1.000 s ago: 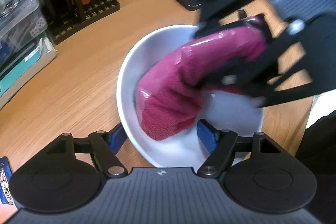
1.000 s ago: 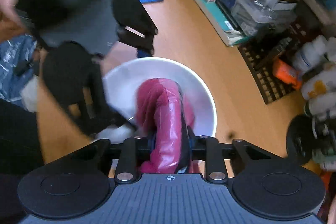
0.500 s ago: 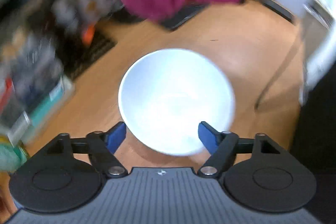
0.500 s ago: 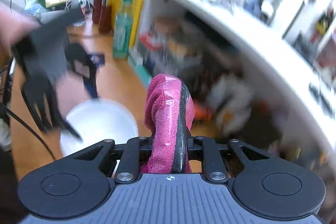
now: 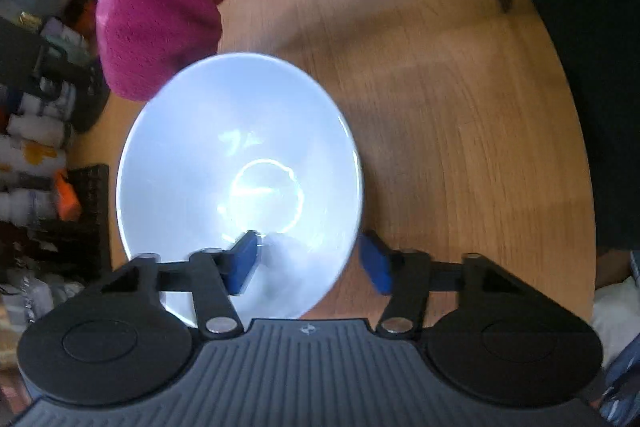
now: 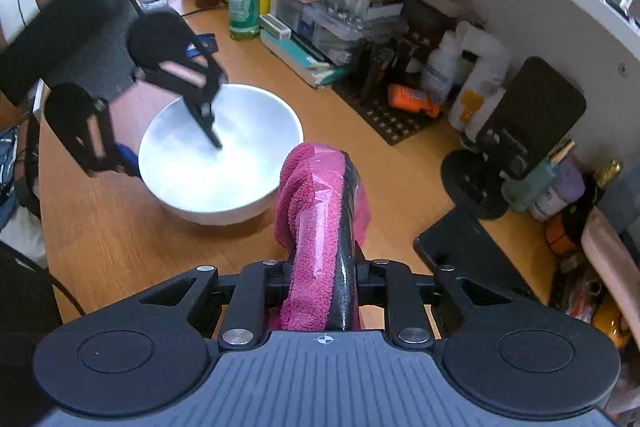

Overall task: Clean bowl
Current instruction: 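Tilt the bowl with the left gripper while the right gripper lifts the towel out, then hold the bowl with the left gripper while the right gripper wipes its inside again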

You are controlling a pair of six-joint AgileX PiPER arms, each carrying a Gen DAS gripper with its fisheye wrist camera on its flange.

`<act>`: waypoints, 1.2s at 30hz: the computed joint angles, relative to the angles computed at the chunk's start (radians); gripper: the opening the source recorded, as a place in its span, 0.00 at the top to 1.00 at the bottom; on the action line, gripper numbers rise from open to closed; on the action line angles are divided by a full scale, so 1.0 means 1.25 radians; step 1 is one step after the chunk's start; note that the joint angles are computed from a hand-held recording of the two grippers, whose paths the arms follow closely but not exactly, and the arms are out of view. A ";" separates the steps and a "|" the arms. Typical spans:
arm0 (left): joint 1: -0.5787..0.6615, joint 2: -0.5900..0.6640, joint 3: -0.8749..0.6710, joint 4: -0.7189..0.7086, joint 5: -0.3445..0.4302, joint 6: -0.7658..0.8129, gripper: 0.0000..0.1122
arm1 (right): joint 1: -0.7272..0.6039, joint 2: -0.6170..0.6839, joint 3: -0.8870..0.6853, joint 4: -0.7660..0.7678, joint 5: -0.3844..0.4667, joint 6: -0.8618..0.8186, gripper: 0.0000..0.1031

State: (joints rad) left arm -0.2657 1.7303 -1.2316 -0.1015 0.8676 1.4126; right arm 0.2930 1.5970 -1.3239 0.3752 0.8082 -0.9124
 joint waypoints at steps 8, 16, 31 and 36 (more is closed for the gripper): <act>0.060 0.021 -0.033 -0.085 0.034 -0.076 0.63 | -0.010 0.078 -0.011 0.131 0.031 -0.389 0.79; 0.046 0.062 -0.104 -0.066 0.081 -0.255 0.49 | -0.134 -0.032 0.004 0.249 0.303 -0.522 0.79; 0.051 0.078 -0.131 -0.080 0.080 -0.158 0.28 | -0.028 0.127 -0.066 0.177 0.121 -0.469 0.76; 0.058 0.182 -0.322 -0.032 0.233 -0.209 0.44 | -0.027 0.060 -0.007 0.173 0.231 -0.559 0.78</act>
